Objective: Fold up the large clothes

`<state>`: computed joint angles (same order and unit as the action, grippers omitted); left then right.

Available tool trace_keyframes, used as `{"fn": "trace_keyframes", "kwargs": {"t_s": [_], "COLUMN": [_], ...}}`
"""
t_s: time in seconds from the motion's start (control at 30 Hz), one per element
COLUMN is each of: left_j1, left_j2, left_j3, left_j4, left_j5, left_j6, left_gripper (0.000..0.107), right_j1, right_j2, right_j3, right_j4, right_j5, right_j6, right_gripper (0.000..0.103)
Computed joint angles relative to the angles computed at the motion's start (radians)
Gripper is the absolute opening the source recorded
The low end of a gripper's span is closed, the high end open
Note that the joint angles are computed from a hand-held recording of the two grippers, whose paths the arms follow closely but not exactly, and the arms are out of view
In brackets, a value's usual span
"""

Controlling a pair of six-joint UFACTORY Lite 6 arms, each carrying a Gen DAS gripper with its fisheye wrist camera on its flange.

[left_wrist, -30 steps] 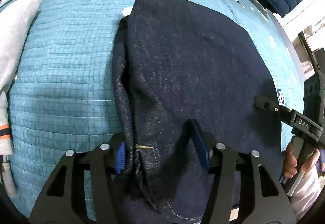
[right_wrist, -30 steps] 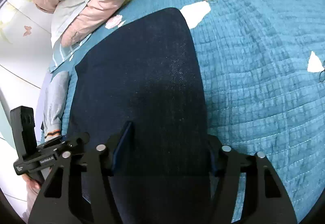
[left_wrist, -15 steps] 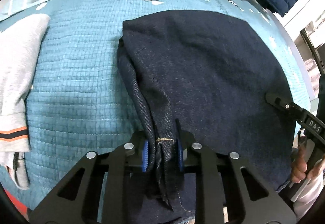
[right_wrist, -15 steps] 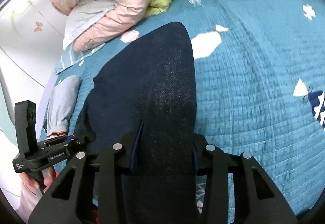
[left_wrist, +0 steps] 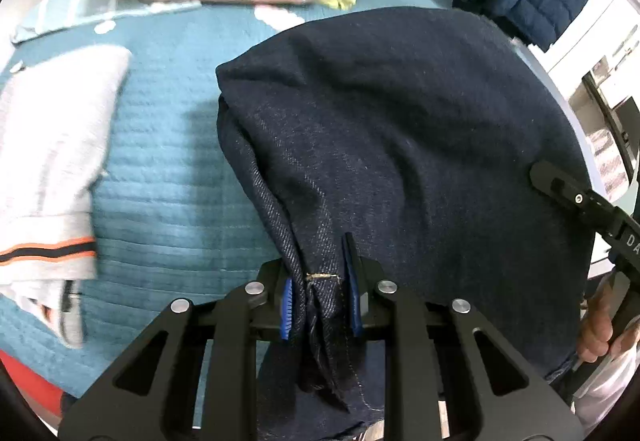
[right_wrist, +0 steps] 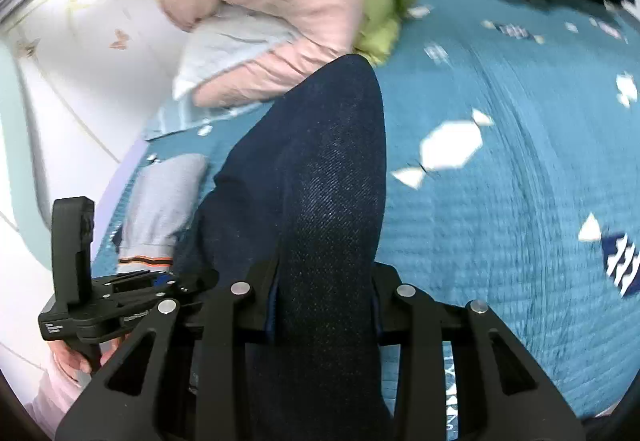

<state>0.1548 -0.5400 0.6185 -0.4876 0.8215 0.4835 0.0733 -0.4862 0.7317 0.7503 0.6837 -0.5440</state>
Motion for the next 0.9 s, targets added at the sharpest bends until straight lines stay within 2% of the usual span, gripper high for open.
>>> {"fn": "trace_keyframes", "kwargs": {"t_s": [0.17, 0.27, 0.43, 0.53, 0.63, 0.77, 0.83, 0.9], "left_j1": [0.198, 0.358, 0.717, 0.952, 1.096, 1.176, 1.188, 1.16], "left_j2": [-0.07, -0.065, 0.042, 0.185, 0.356, 0.615, 0.727, 0.822], "left_j3": [0.13, 0.25, 0.511, 0.72, 0.959, 1.306, 1.447, 1.532], "left_j4": [-0.037, -0.068, -0.154, -0.211, -0.235, -0.221, -0.2, -0.146], "left_j5": [0.171, 0.284, 0.482, 0.58, 0.631, 0.662, 0.661, 0.617], "left_j6": [0.095, 0.186, 0.39, 0.525, 0.591, 0.576, 0.561, 0.555], "left_gripper": [0.02, 0.02, 0.02, 0.02, 0.02, 0.02, 0.02, 0.02], "right_j1": [0.179, 0.335, 0.564, 0.688, 0.775, 0.846, 0.868, 0.881], "right_j2": [0.01, 0.084, 0.268, 0.424, 0.608, 0.841, 0.99, 1.132], "right_j3": [0.173, 0.346, 0.62, 0.806, 1.014, 1.263, 1.408, 1.55], "right_j4": [-0.166, -0.311, -0.494, -0.541, -0.55, -0.522, -0.477, -0.468], "right_j5": [-0.017, -0.029, -0.066, -0.107, -0.128, -0.153, -0.153, -0.134], "right_j6": [0.238, 0.43, 0.664, 0.762, 0.835, 0.887, 0.918, 0.965], "right_gripper": [0.03, 0.03, 0.03, 0.03, 0.03, 0.03, 0.03, 0.03]}}
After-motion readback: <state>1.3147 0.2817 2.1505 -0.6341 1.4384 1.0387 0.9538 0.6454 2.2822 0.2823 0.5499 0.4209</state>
